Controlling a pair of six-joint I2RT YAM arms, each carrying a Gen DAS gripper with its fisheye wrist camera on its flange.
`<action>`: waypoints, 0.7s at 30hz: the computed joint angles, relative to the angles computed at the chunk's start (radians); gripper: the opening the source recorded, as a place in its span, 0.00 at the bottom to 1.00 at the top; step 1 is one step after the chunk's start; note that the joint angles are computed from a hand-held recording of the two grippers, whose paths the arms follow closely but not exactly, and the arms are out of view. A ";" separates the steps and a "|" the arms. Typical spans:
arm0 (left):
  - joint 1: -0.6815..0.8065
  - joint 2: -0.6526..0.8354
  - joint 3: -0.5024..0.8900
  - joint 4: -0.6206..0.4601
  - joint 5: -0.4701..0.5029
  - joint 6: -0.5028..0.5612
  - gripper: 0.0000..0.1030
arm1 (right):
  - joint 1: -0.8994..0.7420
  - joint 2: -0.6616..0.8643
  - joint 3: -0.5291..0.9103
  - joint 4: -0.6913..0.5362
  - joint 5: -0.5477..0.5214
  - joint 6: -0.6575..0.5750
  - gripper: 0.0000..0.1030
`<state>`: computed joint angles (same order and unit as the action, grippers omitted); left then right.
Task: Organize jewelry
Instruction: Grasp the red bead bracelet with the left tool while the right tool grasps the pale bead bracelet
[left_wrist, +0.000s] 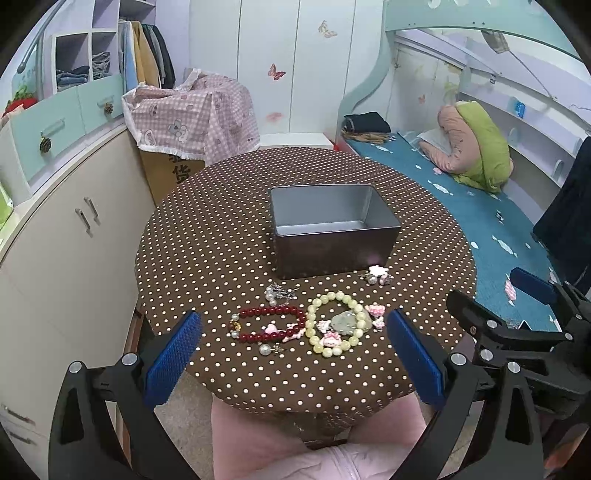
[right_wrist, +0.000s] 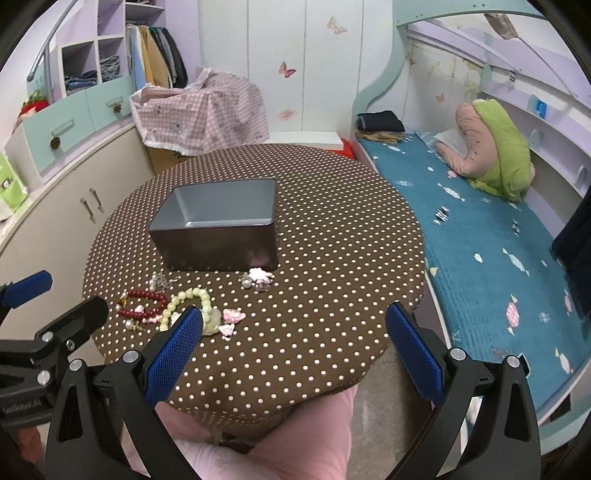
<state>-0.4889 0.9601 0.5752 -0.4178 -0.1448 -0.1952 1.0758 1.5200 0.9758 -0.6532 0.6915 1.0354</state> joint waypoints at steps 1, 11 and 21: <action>0.017 0.004 -0.002 0.003 0.014 0.005 0.93 | 0.000 0.006 0.000 0.012 -0.006 -0.010 0.93; 0.167 0.109 -0.011 0.062 0.081 0.061 0.93 | -0.048 0.065 -0.017 0.190 -0.125 -0.144 0.93; 0.275 0.277 -0.006 0.135 0.112 0.126 0.93 | -0.116 0.234 0.057 0.293 -0.264 -0.278 0.93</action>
<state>-0.2140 1.2375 0.5694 -0.2828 -0.0325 -0.0696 0.9596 1.7536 1.0332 -0.3600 0.4276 0.7570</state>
